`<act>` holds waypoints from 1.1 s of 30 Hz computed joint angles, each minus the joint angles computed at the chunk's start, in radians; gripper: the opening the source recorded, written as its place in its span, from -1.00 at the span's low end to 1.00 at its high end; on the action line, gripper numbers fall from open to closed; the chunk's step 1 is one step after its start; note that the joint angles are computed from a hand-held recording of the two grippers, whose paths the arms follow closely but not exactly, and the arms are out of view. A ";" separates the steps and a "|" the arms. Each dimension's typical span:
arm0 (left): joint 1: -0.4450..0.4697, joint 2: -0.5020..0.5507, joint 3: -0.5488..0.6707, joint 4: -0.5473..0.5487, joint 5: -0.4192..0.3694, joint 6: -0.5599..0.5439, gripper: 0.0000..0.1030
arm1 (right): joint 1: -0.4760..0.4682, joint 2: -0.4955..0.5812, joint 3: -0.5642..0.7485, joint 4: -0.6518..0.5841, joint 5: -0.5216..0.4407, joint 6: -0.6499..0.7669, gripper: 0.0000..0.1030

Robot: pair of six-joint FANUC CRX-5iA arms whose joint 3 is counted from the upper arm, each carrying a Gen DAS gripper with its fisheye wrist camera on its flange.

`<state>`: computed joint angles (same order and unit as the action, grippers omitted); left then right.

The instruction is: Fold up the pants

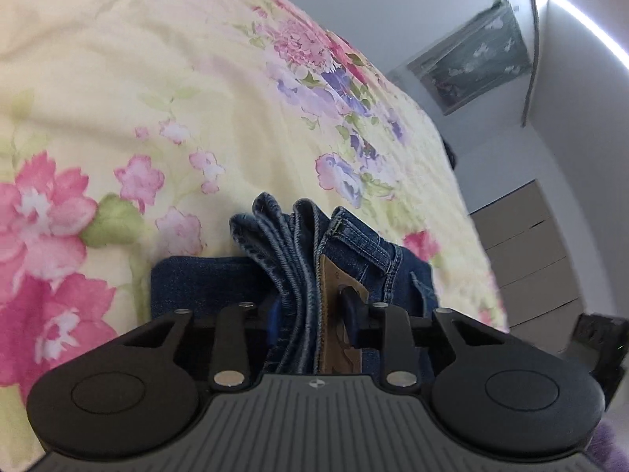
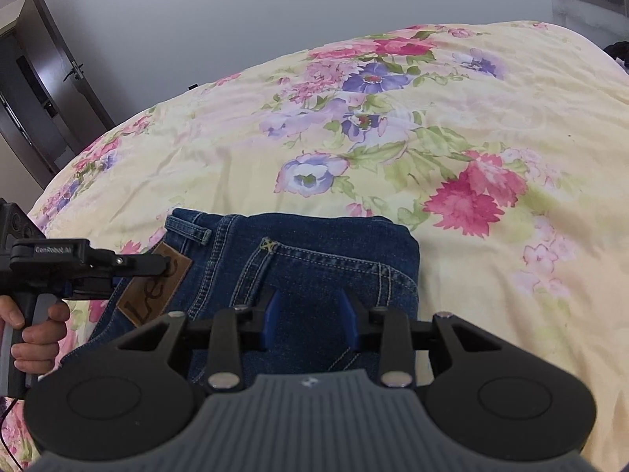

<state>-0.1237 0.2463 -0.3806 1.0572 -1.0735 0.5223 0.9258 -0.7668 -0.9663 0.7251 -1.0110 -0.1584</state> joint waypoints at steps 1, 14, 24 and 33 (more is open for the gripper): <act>-0.007 -0.037 -0.009 -0.031 0.034 -0.013 -0.53 | 0.013 -0.005 0.000 0.000 -0.018 -0.006 -0.43; 0.042 -0.239 -0.124 -0.178 0.144 0.092 -0.64 | 0.446 -0.231 -0.025 0.051 -0.458 -0.244 -0.49; 0.082 -0.172 -0.169 -0.092 0.135 0.089 -0.54 | 0.089 -0.043 -0.010 0.057 -0.097 -0.006 -0.90; 0.083 -0.136 -0.190 -0.038 0.144 0.062 -0.44 | -0.274 0.254 0.048 -0.103 0.270 0.204 -1.00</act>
<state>-0.0407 0.1105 -0.5707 1.0187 -0.9299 0.5841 0.6517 -0.5128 -0.9184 0.6225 -0.7406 0.0461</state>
